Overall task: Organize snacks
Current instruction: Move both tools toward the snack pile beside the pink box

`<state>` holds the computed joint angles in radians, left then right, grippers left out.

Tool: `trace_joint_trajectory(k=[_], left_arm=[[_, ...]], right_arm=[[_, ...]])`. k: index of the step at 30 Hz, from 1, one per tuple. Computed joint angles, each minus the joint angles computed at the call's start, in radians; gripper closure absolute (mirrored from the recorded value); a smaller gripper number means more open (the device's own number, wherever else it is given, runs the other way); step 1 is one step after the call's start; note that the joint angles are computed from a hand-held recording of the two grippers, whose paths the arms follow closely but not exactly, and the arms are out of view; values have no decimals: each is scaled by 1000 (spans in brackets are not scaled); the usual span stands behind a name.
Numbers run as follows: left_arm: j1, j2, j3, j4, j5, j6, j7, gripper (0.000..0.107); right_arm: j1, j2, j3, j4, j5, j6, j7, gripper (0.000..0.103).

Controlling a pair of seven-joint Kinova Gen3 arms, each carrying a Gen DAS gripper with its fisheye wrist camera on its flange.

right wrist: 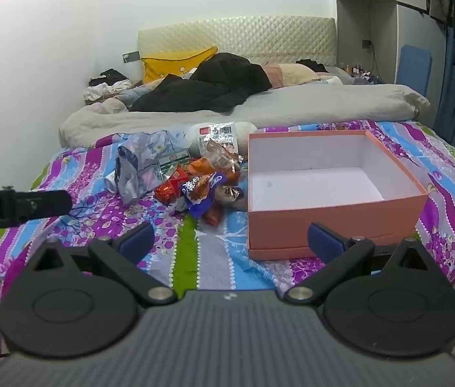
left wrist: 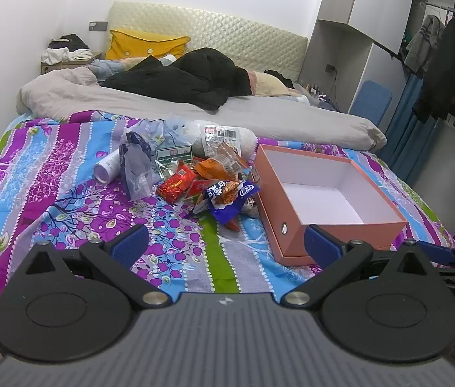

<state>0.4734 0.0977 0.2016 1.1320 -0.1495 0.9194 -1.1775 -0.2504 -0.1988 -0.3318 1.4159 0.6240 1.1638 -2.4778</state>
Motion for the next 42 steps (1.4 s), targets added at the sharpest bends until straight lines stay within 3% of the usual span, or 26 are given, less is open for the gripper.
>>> trace_joint_trajectory(k=[10, 15, 18, 42], left_arm=[[-3, -4, 0, 5, 5, 2, -4, 4], [-4, -1, 2, 3, 8, 4, -5, 4], [-7, 2, 1, 1, 22, 4, -14, 4], [-31, 64, -19, -22, 81, -14, -86, 4]], right_arm=[[-6, 3, 1, 0, 2, 2, -8, 0], [-10, 20, -10, -42, -13, 52, -11, 0], [-13, 10, -1, 10, 22, 0, -16, 0], [22, 10, 4, 127, 62, -152, -127, 0]])
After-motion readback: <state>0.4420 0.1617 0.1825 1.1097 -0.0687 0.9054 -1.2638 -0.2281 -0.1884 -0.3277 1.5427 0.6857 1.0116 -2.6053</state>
